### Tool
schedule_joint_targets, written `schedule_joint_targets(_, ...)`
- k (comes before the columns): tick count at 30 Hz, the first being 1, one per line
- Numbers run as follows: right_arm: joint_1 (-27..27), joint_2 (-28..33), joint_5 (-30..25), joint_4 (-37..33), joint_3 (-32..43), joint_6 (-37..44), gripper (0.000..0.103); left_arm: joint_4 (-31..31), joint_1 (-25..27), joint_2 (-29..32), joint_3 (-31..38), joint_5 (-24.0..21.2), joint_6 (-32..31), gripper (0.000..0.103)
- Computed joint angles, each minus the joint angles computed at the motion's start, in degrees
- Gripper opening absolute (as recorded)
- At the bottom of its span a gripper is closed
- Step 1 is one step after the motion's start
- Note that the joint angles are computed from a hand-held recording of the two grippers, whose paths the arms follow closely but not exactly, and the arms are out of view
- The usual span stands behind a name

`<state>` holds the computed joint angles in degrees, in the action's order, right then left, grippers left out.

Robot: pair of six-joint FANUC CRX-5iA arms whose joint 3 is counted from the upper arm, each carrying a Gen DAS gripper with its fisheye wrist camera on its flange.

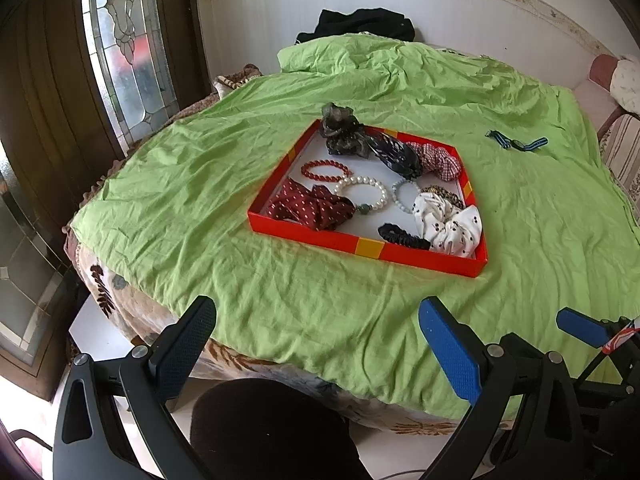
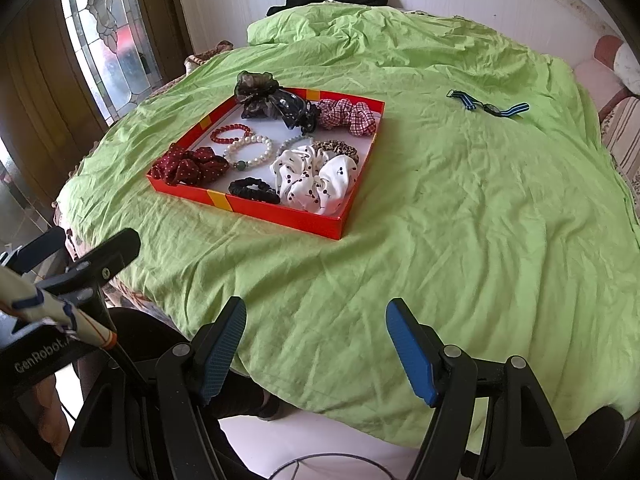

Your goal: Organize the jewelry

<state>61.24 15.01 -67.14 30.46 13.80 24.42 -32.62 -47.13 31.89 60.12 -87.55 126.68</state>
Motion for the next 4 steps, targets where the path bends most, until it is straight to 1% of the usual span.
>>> schedule_joint_targets(4,-0.15,-0.58,0.86,-0.43,-0.44,0.16,0.078,-1.45,-0.55,1.32,3.16,-2.44,0.35,0.101)
